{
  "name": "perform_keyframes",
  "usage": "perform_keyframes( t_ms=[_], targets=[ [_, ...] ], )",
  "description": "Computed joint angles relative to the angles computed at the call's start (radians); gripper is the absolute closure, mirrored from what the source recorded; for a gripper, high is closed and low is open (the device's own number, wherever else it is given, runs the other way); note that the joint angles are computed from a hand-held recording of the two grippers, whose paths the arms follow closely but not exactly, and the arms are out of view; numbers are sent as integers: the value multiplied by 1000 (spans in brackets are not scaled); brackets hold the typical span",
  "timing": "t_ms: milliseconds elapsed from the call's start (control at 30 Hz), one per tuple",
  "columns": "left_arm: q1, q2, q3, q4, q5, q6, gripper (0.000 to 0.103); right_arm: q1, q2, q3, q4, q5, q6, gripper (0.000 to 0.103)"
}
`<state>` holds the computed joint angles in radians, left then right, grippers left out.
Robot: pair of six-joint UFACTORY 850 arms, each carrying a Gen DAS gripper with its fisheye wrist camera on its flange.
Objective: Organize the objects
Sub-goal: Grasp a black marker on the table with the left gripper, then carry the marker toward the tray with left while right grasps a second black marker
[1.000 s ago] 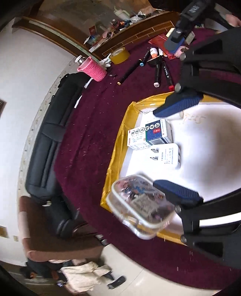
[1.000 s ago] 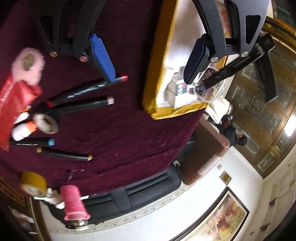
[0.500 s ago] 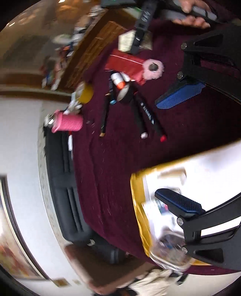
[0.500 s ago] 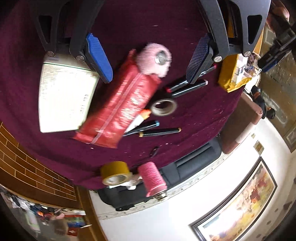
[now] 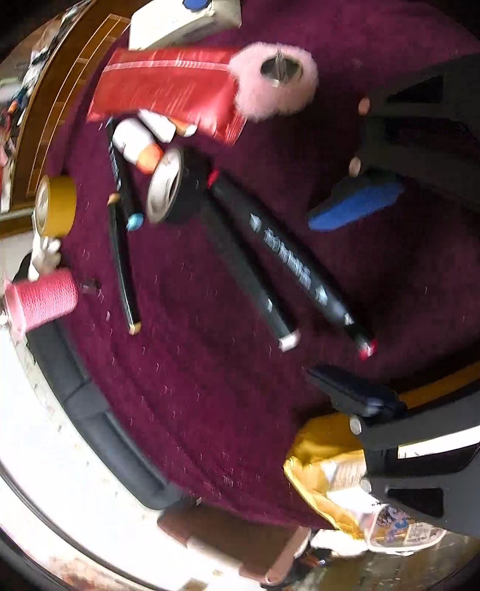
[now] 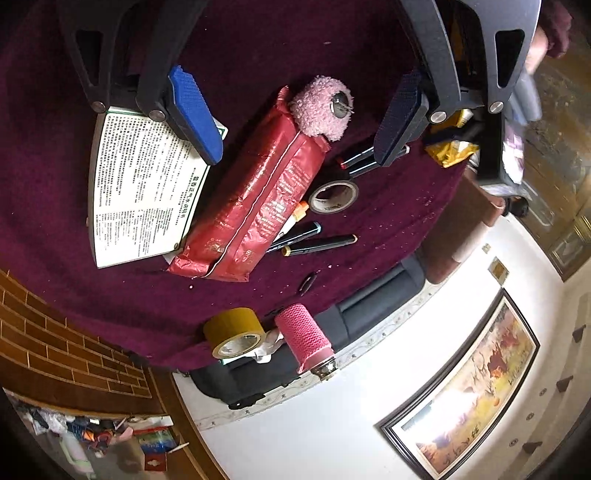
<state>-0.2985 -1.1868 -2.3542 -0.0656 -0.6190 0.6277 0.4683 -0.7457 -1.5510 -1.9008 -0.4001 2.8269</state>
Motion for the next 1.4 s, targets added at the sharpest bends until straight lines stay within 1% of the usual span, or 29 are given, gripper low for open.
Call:
perform_keyframes(
  t_ms=[33, 67, 100, 200, 267, 367, 433, 533, 633, 700, 733, 767, 800, 833, 900, 933, 1000, 1067, 1167, 1200, 1267, 1367, 1400],
  targets=[
    [4, -13, -31, -53, -53, 36, 71, -2, 5, 10, -30, 0, 37, 15],
    [6, -17, -42, -81, -90, 54, 80, -2, 9, 19, -53, -2, 67, 15],
    [3, 1, -12, -84, -85, 62, 84, -2, 14, 28, -76, -7, 97, 15],
    [-3, 49, 80, -89, -35, 92, 86, -1, 25, 47, -110, -28, 152, 15],
    [-10, 59, 101, -69, -9, 86, 86, -2, 32, 59, -147, -36, 204, 15],
    [-22, 26, 44, -37, -12, 35, 84, -5, 30, 55, -153, -28, 212, 15],
    [-30, 17, 34, -18, 3, 14, 84, -4, 26, 49, -153, -20, 205, 15],
    [-40, 26, 60, 18, 64, -24, 82, -4, 21, 40, -120, -18, 162, 15],
    [-48, 11, 41, 68, 71, -76, 82, -2, 13, 29, -86, -17, 123, 15],
    [-48, 10, 36, 60, 65, -85, 83, 1, 11, 27, -67, -23, 97, 15],
    [-43, 14, 41, 20, 62, -58, 85, 3, 10, 26, -57, -27, 85, 15],
    [-32, 21, 45, -61, 40, -7, 88, 4, 11, 27, -46, -34, 74, 15],
    [-24, 23, 43, -111, 18, 20, 89, 5, 12, 30, -40, -40, 69, 15],
    [-17, 45, 77, -158, 22, 43, 89, 6, 14, 34, -31, -49, 66, 15],
    [4, 126, 204, -285, 61, 138, 89, 6, 17, 41, -20, -63, 71, 15],
    [11, 152, 244, -330, 68, 175, 89, 7, 18, 41, -11, -68, 67, 15],
    [38, 232, 363, -475, 78, 293, 89, 8, 19, 42, 0, -75, 60, 15],
    [59, 282, 437, -574, 70, 370, 89, 11, 16, 35, 27, -78, 24, 15],
    [105, 371, 566, -779, 57, 537, 89, 15, 8, 20, 73, -85, -36, 15],
    [120, 404, 613, -847, 64, 597, 89, 16, 7, 17, 82, -87, -47, 15],
    [150, 453, 680, -953, 79, 682, 89, 20, 1, 7, 115, -95, -89, 15],
    [188, 481, 715, -1033, 72, 725, 89, 29, -12, -29, 242, -120, -225, 15],
    [203, 486, 722, -1050, 69, 730, 89, 32, -10, -34, 252, -111, -237, 15]
  ],
)
